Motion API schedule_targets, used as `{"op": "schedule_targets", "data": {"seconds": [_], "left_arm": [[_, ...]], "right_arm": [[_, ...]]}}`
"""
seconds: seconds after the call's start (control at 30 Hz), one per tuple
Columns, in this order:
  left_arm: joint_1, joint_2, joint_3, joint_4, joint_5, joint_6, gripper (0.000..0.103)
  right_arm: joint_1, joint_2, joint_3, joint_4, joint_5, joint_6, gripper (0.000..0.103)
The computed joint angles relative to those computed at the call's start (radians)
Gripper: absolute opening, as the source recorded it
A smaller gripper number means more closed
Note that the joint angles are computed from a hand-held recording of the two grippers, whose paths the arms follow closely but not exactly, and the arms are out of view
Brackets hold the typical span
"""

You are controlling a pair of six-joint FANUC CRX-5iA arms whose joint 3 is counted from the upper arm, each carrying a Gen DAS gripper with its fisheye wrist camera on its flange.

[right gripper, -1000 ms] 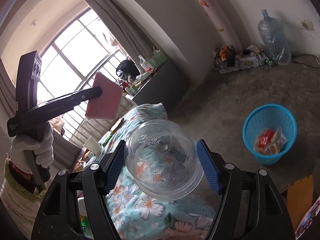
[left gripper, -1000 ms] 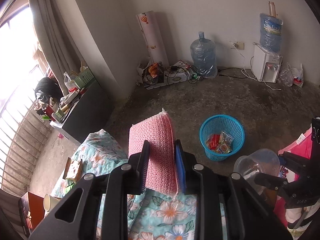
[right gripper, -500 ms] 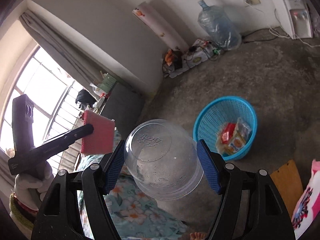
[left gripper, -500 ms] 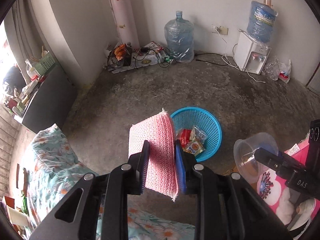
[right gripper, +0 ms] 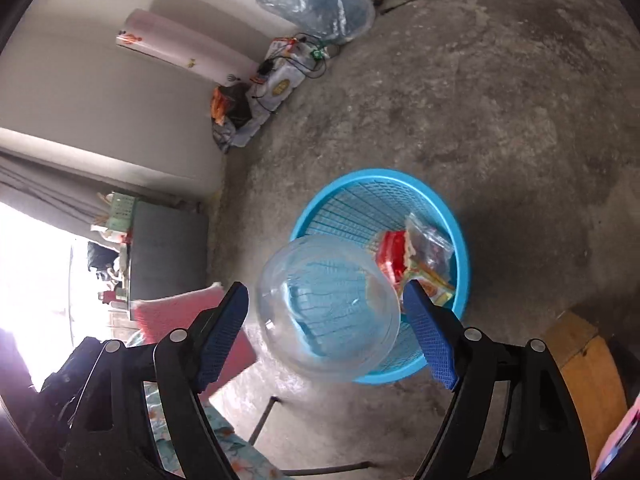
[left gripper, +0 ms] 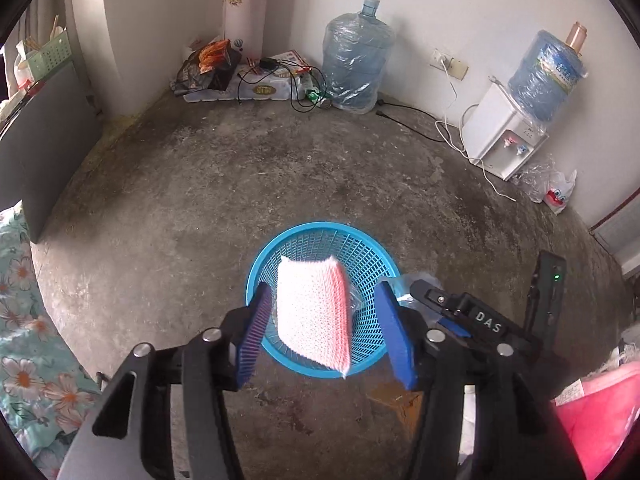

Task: Collect trash
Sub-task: 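Carry the bowl and pink pad to the blue wastebasket and open both tools, then return both tools to the boxes on the bed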

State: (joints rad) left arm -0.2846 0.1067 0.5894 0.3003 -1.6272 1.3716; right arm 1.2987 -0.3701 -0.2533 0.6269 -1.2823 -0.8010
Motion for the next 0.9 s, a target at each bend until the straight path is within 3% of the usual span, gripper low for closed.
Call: {"op": "schedule_targets", "data": {"seconds": [0.07, 0.23, 0.37, 0.5, 0.67, 0.8, 0.9], "left_arm": [[0.007, -0.008, -0.02, 0.004, 0.006, 0.018, 0.057], [0.05, -0.034, -0.03, 0.04, 0.002, 0.002, 0.058], [0.072, -0.036, 0.033, 0.06, -0.019, -0.033, 0.058], [0.108, -0.043, 0.11, 0.114, -0.041, -0.087, 0.059], [0.185, -0.053, 0.241, 0.172, -0.114, -0.149, 0.062], [0.326, -0.068, 0.344, 0.289, -0.184, -0.187, 0.066], [0.492, -0.065, 0.452, 0.397, -0.271, -0.227, 0.071]], "right_arm": [[-0.01, -0.023, -0.038, -0.026, 0.037, -0.024, 0.076], [0.048, -0.025, -0.057, 0.026, -0.017, -0.097, 0.076], [0.076, 0.019, -0.01, 0.06, -0.069, -0.066, 0.076], [0.105, 0.122, 0.126, 0.092, -0.171, 0.067, 0.076], [0.153, 0.269, 0.354, 0.175, -0.33, 0.271, 0.087], [0.202, 0.383, 0.539, 0.275, -0.431, 0.417, 0.095], [0.235, 0.465, 0.67, 0.353, -0.479, 0.512, 0.095]]}}
